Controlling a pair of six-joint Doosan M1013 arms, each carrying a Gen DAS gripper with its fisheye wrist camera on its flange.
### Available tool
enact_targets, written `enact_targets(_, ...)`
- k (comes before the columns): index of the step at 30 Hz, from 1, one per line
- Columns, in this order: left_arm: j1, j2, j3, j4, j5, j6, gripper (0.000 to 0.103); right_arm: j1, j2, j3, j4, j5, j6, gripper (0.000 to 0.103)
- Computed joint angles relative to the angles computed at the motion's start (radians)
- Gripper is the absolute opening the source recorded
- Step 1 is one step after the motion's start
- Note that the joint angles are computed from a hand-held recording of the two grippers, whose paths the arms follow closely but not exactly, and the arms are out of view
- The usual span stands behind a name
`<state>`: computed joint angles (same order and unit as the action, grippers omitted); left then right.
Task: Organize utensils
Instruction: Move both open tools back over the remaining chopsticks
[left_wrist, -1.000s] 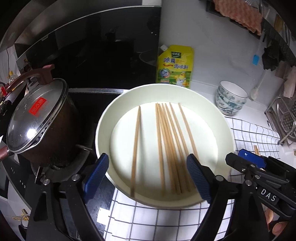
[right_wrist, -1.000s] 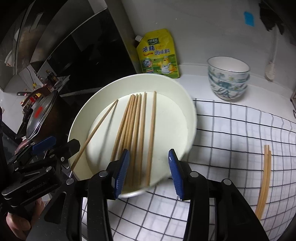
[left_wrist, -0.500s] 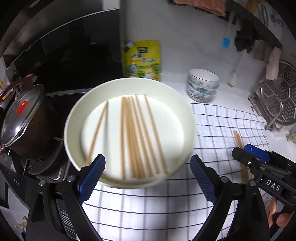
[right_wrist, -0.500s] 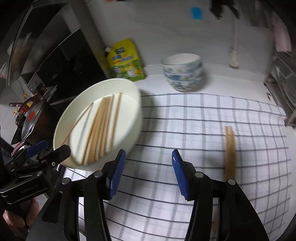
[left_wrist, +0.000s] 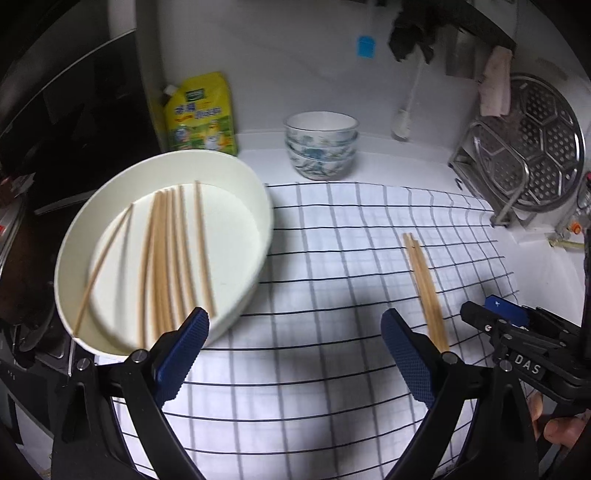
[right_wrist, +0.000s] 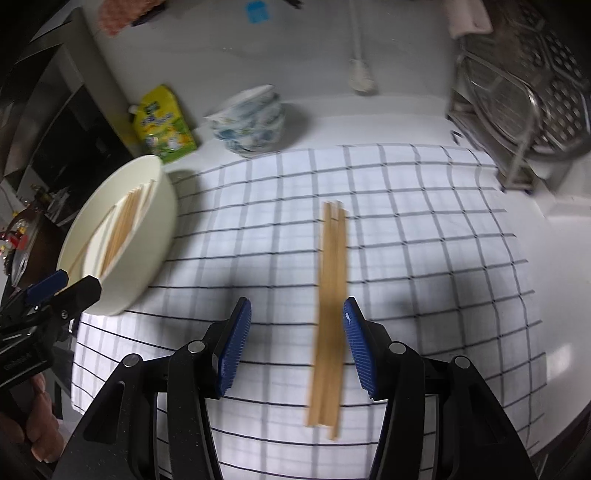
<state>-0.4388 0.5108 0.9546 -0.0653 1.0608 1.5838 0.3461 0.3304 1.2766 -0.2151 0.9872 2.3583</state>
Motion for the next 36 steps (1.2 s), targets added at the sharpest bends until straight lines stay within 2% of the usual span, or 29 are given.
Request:
enact_targets(12,-0.056,0.030,0.001,0.002,0.053,0.004,0.093,-0.031,-0.020,0.089,0.024,0.013,-0.014,0.050)
enact_targets(21,-0.068,0.042,0.008,0.027,0.077,-0.009,0.093,-0.033,0.005,0.093,0.038,0.007,-0.054,0.050)
enact_targets(36,-0.074,0.051,0.005,0.039,0.081,-0.033,0.093,-0.015,0.019,0.089,-0.021,0.021,-0.094,0.049)
